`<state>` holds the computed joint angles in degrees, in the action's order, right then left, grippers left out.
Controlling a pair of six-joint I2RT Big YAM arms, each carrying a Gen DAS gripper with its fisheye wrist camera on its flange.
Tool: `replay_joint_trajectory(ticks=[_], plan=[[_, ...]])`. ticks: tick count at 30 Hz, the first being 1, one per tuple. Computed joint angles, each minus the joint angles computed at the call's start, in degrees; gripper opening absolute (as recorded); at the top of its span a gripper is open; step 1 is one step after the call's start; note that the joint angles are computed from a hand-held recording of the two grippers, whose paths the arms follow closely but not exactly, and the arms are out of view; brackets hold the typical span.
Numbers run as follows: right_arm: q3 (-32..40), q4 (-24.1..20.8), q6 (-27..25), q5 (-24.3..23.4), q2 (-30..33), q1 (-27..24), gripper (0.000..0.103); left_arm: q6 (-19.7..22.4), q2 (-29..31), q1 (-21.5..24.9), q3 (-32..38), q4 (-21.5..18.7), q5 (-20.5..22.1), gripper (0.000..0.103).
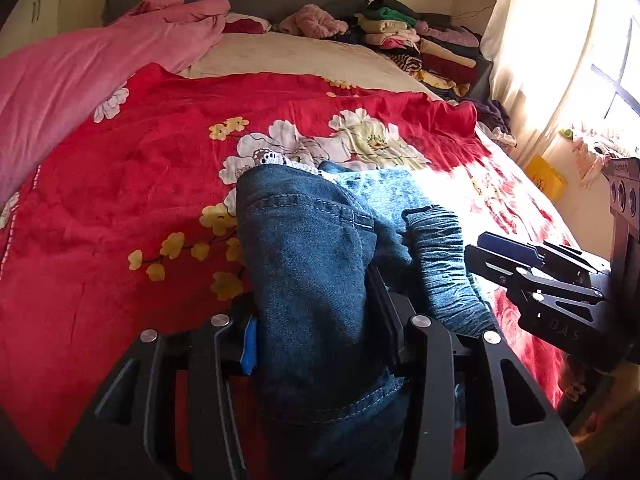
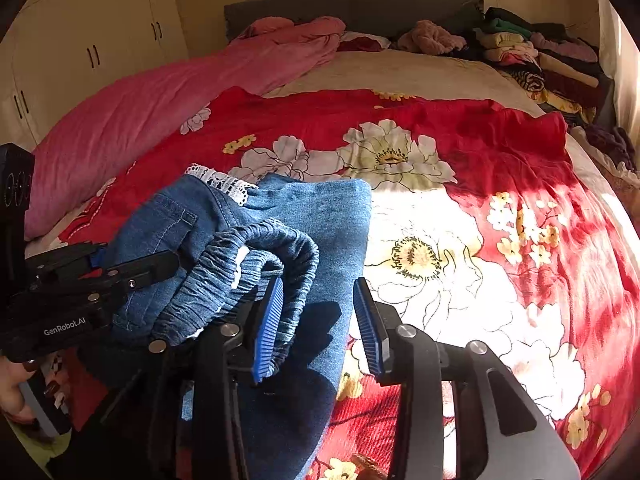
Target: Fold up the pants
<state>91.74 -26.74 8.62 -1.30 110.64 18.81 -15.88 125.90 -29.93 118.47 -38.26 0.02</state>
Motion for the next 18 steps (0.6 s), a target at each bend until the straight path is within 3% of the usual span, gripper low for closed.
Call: replay_joint_trajectory(ticks=[10, 11, 15, 18], plan=[[0.4, -1.3, 0.7, 0.7, 0.7, 0.1, 0.05, -1.0, 0.1, 0.7, -0.1, -0.9, 1.4, 0.045], [0.3, -1.2, 0.9, 0.9, 0.5, 0.1, 0.059, -0.9, 0.2, 0.7, 0.0, -1.0, 1.4, 0.047], [-0.1, -1.2, 1.4, 1.2, 0.1, 0.2, 0.062, -1.2, -0.1, 0.7, -0.2, -1.2, 1.6, 0.06], [-0.5, -1.0, 2.0, 1.9, -0.4, 0.3, 0.072, -1.3, -0.4, 0.7, -0.6, -0.9, 1.2, 0.068]])
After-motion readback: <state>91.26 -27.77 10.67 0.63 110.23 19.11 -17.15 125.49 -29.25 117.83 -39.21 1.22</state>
